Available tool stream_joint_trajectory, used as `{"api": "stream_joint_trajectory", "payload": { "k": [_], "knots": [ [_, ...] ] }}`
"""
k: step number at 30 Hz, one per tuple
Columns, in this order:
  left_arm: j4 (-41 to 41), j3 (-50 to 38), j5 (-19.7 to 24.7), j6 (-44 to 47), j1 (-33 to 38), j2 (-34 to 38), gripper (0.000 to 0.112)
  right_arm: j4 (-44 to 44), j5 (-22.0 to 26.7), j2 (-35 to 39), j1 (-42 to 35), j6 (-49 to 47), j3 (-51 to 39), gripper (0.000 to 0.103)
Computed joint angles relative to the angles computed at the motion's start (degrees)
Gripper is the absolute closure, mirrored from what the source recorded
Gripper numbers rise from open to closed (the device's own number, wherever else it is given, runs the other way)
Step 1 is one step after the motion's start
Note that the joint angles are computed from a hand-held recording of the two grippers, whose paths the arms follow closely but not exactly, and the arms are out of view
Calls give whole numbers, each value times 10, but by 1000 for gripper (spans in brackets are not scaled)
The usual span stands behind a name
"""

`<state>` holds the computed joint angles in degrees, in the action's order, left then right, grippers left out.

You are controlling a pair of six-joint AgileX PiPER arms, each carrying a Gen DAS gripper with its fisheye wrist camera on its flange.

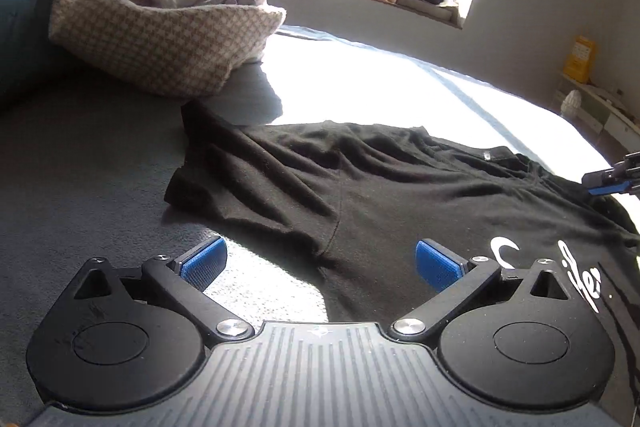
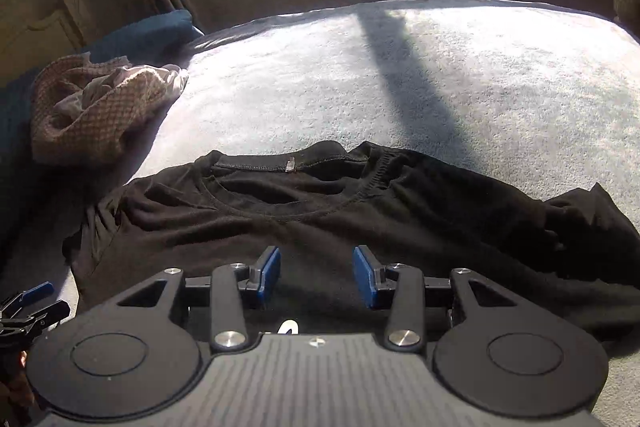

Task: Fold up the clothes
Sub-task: 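Grasp the black shirt's side edge with the left gripper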

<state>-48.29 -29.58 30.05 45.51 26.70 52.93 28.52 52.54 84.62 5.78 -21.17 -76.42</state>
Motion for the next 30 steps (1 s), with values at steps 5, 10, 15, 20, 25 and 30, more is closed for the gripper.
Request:
{"api": "stream_joint_trajectory", "payload": {
  "k": [5,10,15,20,25,30],
  "knots": [
    [-122,-27,58,106,151,89,28,-45,-13,65,134,88,-104,60],
    [-227,-40,119,196,235,165,53,-85,-2,133,242,158,-208,60],
    [-276,-48,114,225,232,201,89,-133,-32,162,311,231,-229,61],
    [-285,-27,112,238,258,163,110,-204,-40,194,353,311,-226,64],
    [-213,-10,170,191,334,101,110,-250,-38,218,366,367,-223,64],
    [-170,2,184,166,366,90,110,-281,-23,243,369,399,-239,64]
  ]
}}
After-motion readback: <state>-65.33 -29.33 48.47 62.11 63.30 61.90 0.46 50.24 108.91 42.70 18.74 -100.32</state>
